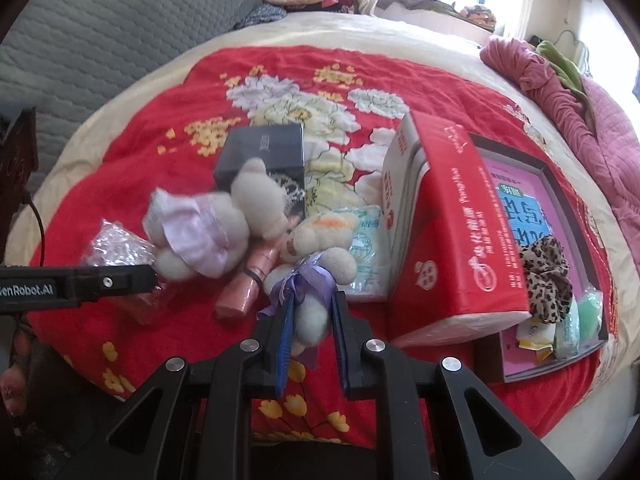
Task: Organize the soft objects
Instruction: 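Carry the bag and teddy bear over the pink tray with both tools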
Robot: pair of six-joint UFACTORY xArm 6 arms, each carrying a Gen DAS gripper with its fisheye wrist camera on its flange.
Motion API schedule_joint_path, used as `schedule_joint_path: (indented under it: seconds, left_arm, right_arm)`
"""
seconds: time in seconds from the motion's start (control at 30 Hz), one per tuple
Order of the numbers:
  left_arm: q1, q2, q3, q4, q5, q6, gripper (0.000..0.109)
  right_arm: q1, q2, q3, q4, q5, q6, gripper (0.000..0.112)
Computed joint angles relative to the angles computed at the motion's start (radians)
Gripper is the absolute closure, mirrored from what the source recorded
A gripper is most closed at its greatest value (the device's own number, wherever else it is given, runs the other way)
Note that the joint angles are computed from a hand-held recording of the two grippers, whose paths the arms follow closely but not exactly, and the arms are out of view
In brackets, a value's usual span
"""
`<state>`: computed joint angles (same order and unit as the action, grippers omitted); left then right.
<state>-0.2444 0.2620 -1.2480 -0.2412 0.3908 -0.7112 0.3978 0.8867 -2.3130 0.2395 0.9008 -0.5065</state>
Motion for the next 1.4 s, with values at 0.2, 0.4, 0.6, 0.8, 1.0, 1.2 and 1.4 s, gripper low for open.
schedule_joint_path:
  seconds: [0.2,0.4,0.6,0.8,1.0,1.2,1.4]
  left_arm:
    - [0.005,-0.062,0.038,0.097,-0.011,-0.085,0.065]
    - [-0.005,-0.075,0.017,0.181,0.003,-0.145,0.065]
    - [-0.024,-0.073,-0.03,0.269,0.038,-0.209,0.065]
    - [-0.052,-0.035,-0.132,0.326,0.099,-0.224,0.065]
    - [-0.09,0.048,-0.31,0.374,0.176,-0.214,0.065]
    - [-0.129,0.173,-0.539,0.386,0.265,-0.159,0.065]
    - [-0.163,0.327,-0.809,0.381,0.38,-0.101,0.065]
  right_arm:
    - [-0.018,-0.042,0.036,0.039,-0.03,-0.009,0.094]
    - [-0.037,-0.075,0.053,0.086,-0.051,-0.016,0.094]
    - [-0.049,-0.119,0.086,0.124,-0.083,-0.043,0.094]
    - [-0.069,-0.158,0.118,0.17,-0.111,-0.063,0.094]
    - [-0.099,-0.177,0.116,0.199,-0.134,-0.074,0.094]
    - [-0.143,-0.174,0.084,0.215,-0.148,-0.06,0.094]
    - [-0.187,-0.153,0.03,0.215,-0.149,-0.033,0.094]
